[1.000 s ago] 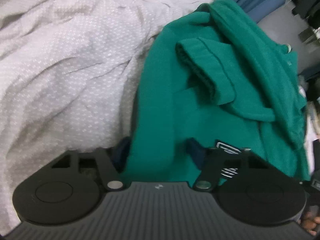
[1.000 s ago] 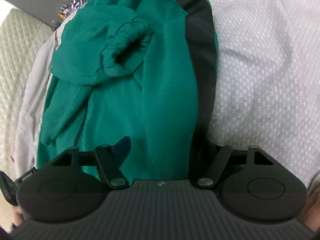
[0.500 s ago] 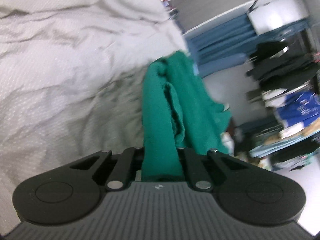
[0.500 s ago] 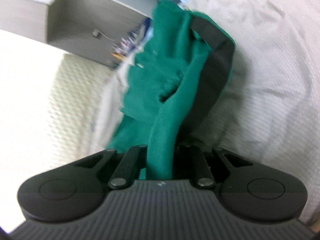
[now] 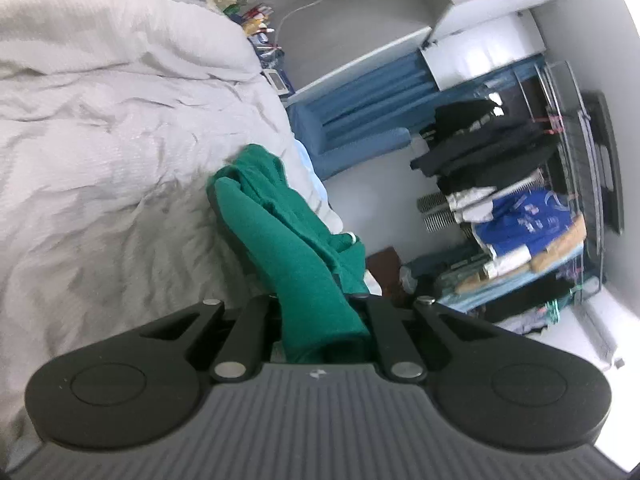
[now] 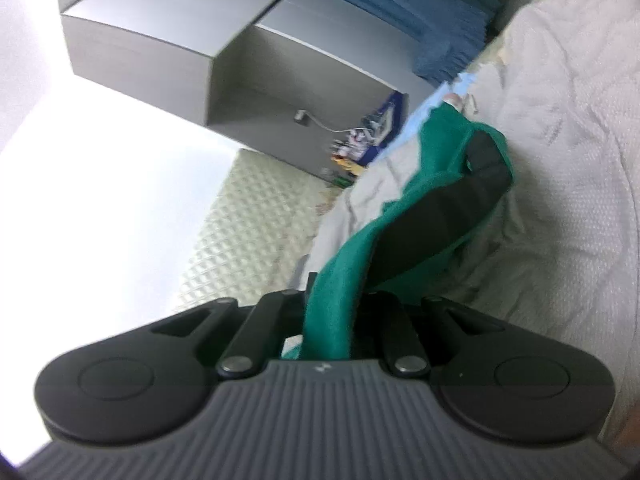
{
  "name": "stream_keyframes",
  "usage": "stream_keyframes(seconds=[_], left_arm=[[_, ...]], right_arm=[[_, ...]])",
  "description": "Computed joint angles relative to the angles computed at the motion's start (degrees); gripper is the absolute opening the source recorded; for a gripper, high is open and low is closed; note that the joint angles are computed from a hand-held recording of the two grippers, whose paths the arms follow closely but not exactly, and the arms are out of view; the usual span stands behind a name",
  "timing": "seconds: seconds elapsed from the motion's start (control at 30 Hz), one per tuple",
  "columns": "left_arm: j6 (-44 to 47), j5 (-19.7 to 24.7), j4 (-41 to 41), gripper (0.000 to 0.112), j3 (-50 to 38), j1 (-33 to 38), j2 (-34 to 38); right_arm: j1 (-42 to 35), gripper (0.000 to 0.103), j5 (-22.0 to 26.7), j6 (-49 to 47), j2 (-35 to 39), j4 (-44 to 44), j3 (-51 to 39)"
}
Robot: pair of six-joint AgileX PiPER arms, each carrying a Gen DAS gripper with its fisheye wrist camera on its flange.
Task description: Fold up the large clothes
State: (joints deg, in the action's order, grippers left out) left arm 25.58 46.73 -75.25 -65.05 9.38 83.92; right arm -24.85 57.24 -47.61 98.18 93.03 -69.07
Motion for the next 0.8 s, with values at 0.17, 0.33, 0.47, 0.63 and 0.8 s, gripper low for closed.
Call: stream_keyframes(seconds=[0.17, 0.33, 0.47, 0.63, 0.8], left_arm=[[-1.9, 7.4, 3.2, 0.009, 6.3, 5.0, -11.4], [-2.7, 13.5, 3.3, 0.009, 14.6, 9.7, -22.9], [-0.7, 12.4, 1.3, 0.009, 18.3, 9.8, -25.3], [4.0, 1.5, -6.7, 0.009, 14.1, 1.9, -16.8], [1.7, -9.3, -7.1, 0.010, -3.9, -6.8, 0.1]], right_arm=[[-4.2, 0.010, 5.2, -1.6, -8.0, -1.2, 7.1], [-9.8, 0.010, 9.8, -1.2, -13.0, -1.0, 14.3], [-10.2, 0.010, 9.2, -0.5, -11.3, -0.5, 14.6], [-5.7, 0.010, 3.4, 2.9, -4.4, 1.0, 4.9], [-0.9, 0.011, -4.3, 16.2, 8.3, -4.7, -15.8]])
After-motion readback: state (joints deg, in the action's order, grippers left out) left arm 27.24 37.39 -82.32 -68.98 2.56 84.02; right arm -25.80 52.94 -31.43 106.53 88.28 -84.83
